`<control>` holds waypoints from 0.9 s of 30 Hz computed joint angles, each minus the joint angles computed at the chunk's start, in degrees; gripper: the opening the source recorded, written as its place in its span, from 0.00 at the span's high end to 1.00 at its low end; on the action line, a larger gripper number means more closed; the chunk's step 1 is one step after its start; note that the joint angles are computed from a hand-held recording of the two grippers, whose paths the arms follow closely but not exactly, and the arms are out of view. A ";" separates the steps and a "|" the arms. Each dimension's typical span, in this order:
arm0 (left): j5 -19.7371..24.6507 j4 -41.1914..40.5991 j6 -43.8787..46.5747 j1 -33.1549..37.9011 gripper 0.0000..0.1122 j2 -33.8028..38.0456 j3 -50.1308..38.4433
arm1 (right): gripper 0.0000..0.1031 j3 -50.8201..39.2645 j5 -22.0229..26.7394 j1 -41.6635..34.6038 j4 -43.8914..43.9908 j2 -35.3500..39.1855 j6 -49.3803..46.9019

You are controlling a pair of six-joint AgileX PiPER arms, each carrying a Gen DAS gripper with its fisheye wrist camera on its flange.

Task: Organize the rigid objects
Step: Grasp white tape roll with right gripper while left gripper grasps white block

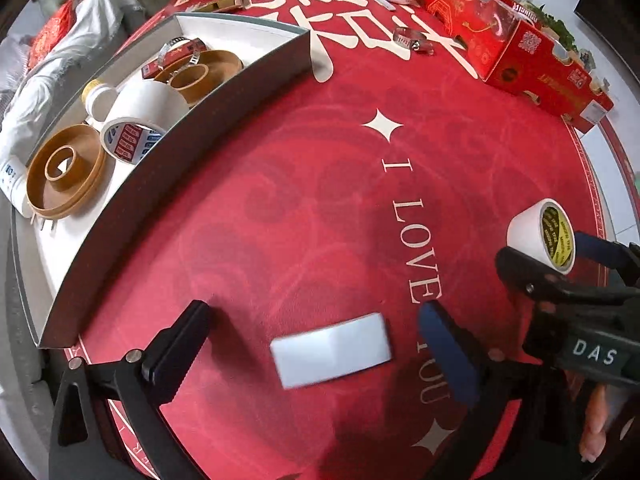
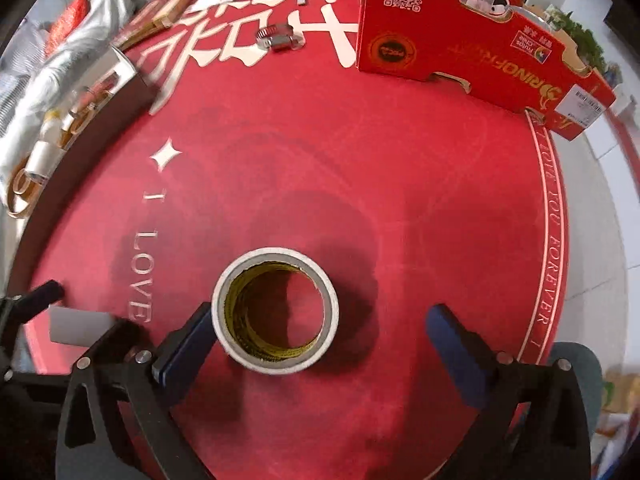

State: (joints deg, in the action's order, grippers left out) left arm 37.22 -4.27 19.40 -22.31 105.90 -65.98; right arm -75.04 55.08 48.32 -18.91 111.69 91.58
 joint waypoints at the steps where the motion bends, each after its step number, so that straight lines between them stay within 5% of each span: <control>1: -0.83 -0.42 0.30 0.12 0.08 -0.54 0.94 | 0.00 -0.12 0.04 0.20 -0.70 0.22 0.85; 27: -6.83 -1.37 -0.70 0.64 0.08 -4.86 8.38 | 0.00 0.47 3.03 5.49 -5.48 -0.98 8.77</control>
State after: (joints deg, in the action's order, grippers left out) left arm 30.39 -5.63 18.70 -21.66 101.04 -57.60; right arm -74.57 58.12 53.81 -24.39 110.71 100.34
